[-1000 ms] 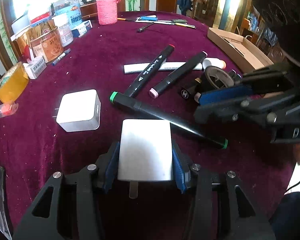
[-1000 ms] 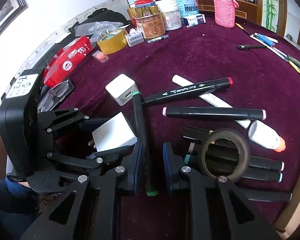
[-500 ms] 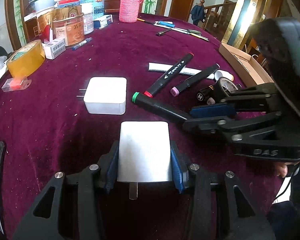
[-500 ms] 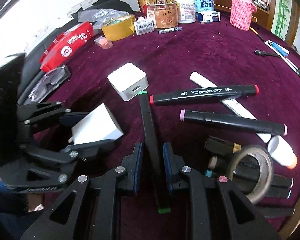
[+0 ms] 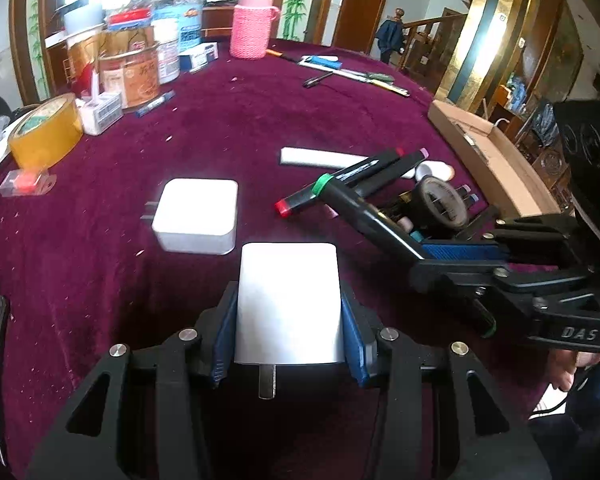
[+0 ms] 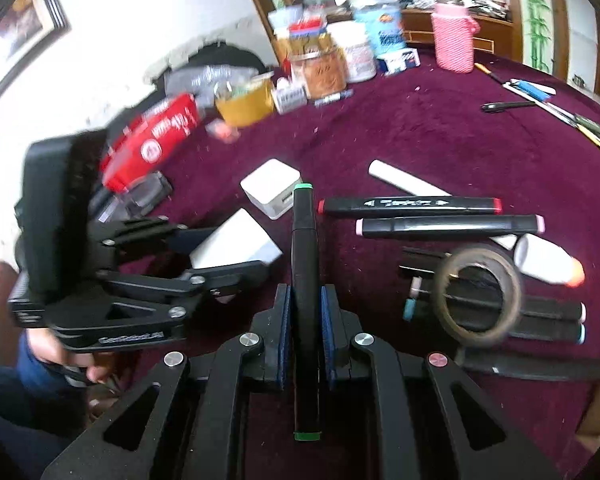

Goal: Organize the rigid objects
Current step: 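Grasp the white charger with the left gripper while the right gripper grasps the green-capped black marker, then carry the charger in the left gripper and marker in the right gripper over the cardboard box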

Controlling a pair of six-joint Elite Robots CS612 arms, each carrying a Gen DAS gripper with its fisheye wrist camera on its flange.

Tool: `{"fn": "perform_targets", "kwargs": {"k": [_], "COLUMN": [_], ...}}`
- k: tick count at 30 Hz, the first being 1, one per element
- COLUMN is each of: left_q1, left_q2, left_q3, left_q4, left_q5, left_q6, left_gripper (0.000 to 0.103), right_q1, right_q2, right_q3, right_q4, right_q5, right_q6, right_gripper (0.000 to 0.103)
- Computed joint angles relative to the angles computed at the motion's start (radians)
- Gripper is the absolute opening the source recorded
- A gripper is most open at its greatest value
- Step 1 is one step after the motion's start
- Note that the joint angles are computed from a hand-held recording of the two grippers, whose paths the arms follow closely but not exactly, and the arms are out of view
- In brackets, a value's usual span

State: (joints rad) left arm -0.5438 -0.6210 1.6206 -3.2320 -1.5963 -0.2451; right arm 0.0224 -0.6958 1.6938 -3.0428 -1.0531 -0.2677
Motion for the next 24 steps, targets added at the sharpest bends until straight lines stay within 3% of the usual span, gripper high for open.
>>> {"fn": "perform_targets", "kwargs": {"k": [10,24], "left_q1": [-0.033,-0.114], "left_q2": [0.002,0.036], "left_q3": [-0.054,-0.217], "left_q4": [0.020,0.152], "left_q5": [-0.054,-0.120], "left_q6": [0.014,0.117], "left_gripper": [0.044,0.044], "right_q1": [-0.081,-0.247], "right_q2": [-0.022,-0.041], "right_q3": [0.078,0.186], "right_q4": [-0.202,-0.517], "right_q5": [0.057,0.096], "right_q6": [0.175,0.469], "right_gripper": [0.013,0.013]}}
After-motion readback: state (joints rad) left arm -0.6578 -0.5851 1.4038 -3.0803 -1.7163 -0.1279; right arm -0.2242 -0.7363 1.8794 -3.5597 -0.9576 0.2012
